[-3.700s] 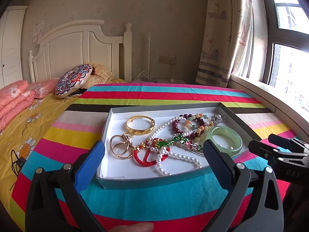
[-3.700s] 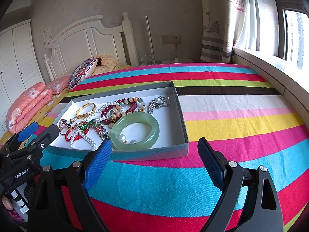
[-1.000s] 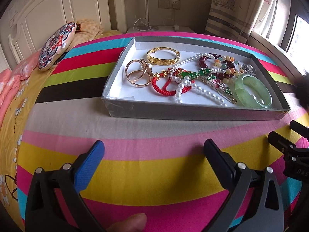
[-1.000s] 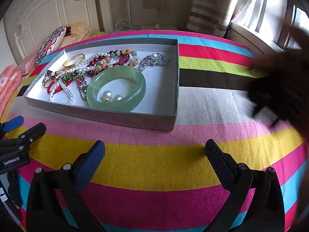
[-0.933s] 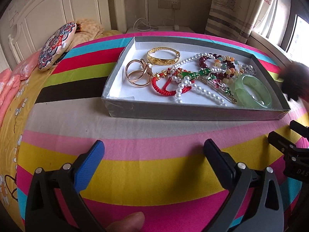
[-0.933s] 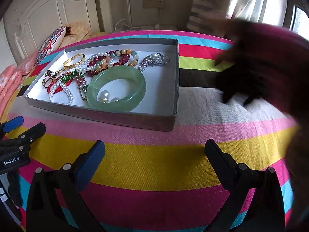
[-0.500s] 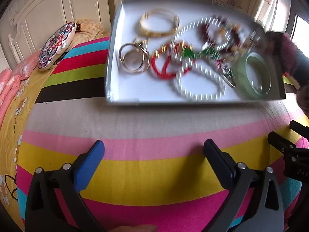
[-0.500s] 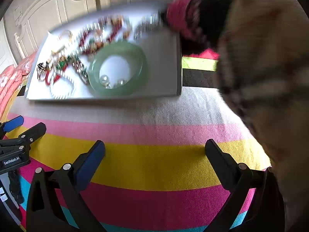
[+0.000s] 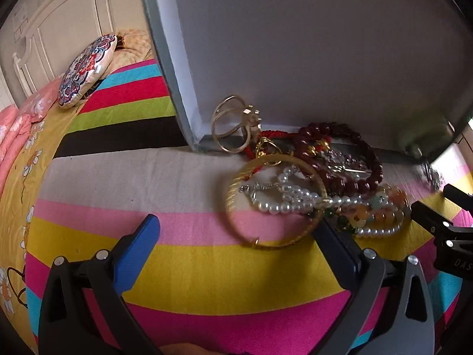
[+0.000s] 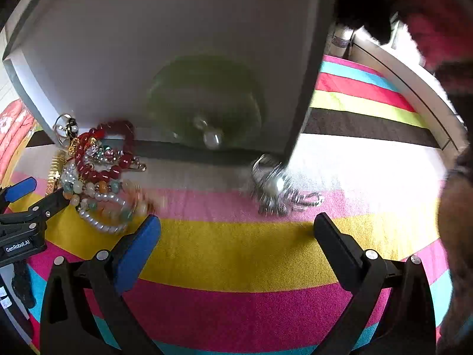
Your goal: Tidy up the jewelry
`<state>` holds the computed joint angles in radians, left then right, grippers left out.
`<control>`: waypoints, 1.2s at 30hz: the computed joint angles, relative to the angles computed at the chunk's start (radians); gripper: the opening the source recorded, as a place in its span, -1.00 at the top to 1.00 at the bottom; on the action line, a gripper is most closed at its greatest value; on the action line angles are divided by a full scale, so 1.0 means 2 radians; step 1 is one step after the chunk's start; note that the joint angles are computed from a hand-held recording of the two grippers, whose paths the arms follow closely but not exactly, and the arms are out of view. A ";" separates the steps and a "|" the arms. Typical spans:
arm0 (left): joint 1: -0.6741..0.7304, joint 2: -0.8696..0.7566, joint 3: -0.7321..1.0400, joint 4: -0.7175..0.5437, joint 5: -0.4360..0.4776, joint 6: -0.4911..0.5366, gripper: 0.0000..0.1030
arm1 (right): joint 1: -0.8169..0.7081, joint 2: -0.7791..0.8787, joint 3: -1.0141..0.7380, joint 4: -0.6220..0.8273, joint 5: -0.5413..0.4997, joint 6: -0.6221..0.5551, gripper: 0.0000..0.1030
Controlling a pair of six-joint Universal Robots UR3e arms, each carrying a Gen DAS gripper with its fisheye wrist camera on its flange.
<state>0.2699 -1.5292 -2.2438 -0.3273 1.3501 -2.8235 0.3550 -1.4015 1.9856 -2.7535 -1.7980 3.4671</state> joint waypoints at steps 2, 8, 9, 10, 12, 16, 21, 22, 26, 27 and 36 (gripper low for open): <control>0.001 0.000 0.000 0.000 0.001 -0.001 -0.96 | -0.001 0.000 0.001 -0.001 0.000 -0.001 -0.91; -0.001 0.000 0.003 -0.001 0.005 -0.008 -0.96 | 0.000 -0.001 0.000 -0.001 0.006 -0.008 -0.91; -0.001 0.000 0.004 -0.003 0.005 -0.008 -0.96 | 0.000 -0.001 -0.001 0.000 0.006 -0.007 -0.91; -0.002 0.001 0.004 -0.003 0.006 -0.008 -0.96 | 0.001 0.001 -0.003 0.001 0.005 -0.007 -0.91; -0.002 0.004 0.003 -0.004 0.006 -0.009 -0.96 | 0.006 0.009 -0.005 -0.005 0.002 -0.002 -0.91; -0.003 0.001 0.005 -0.005 0.007 -0.009 -0.96 | 0.008 0.011 -0.010 -0.002 0.001 -0.001 -0.91; -0.001 -0.002 0.008 -0.005 0.005 -0.007 -0.96 | 0.005 0.007 0.005 -0.013 0.004 -0.003 -0.91; 0.000 -0.001 0.007 -0.005 0.005 -0.007 -0.96 | 0.004 0.007 0.003 -0.012 0.004 -0.003 -0.91; 0.000 -0.001 0.006 -0.004 0.004 -0.006 -0.96 | 0.006 0.011 0.003 -0.014 0.003 -0.002 -0.91; 0.000 -0.001 0.006 -0.004 0.004 -0.007 -0.96 | 0.007 0.012 0.003 -0.015 0.002 -0.001 -0.91; 0.001 0.008 -0.003 -0.003 0.008 -0.012 -0.96 | 0.005 0.011 0.005 -0.016 0.004 -0.003 -0.91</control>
